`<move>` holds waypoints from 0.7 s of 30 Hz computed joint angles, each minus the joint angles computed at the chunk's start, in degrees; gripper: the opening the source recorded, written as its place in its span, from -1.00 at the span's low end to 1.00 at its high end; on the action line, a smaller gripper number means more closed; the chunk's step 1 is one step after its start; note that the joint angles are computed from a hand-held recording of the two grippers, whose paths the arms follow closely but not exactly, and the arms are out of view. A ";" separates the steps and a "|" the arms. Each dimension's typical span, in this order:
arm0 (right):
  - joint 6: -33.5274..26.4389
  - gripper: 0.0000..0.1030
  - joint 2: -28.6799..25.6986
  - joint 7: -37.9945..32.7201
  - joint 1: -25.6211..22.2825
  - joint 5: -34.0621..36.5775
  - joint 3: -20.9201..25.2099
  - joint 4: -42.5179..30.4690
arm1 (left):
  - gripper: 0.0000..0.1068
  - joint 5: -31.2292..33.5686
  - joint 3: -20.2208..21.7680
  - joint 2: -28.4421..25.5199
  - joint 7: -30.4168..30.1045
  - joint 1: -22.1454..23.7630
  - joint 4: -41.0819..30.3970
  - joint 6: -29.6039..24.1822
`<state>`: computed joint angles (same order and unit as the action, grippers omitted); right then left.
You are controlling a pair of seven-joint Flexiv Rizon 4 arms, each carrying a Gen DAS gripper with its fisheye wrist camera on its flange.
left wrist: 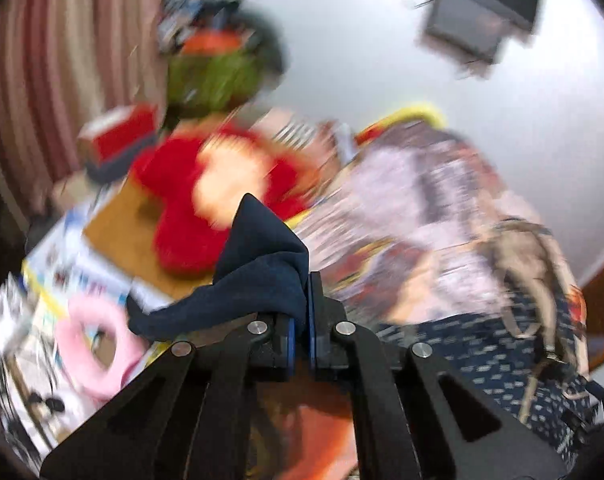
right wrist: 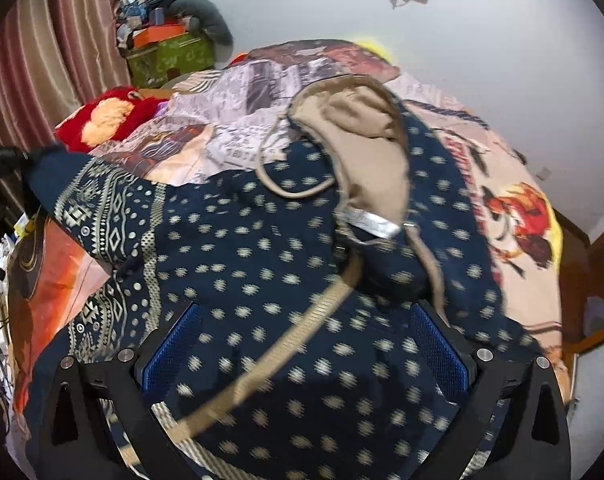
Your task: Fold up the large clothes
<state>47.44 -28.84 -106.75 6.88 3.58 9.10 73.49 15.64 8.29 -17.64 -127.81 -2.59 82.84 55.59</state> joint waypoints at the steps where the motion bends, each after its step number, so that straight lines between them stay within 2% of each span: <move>1: 0.03 0.99 0.41 0.05 -0.37 0.16 -0.14 0.21 | -0.93 1.06 -0.73 -0.23 1.41 -0.87 -2.21 0.50; 6: -0.16 0.99 2.44 0.18 -2.76 2.36 -0.28 0.74 | -0.93 -1.09 -4.59 -4.33 10.00 -3.68 -11.01 0.86; 11: -0.04 0.99 5.09 -1.17 -5.26 4.87 -0.45 2.10 | -0.93 -5.77 -7.58 -10.93 18.58 -8.03 -17.75 -1.90; 15: -0.61 0.99 7.38 -2.46 -7.21 6.51 -0.99 3.93 | -0.93 -11.61 -9.84 -15.43 23.66 -10.14 -18.51 -5.59; 21: -5.13 0.99 8.10 -1.45 -8.66 7.06 -2.66 5.20 | -0.93 -16.61 -10.64 -20.28 26.38 -13.42 -18.22 -13.67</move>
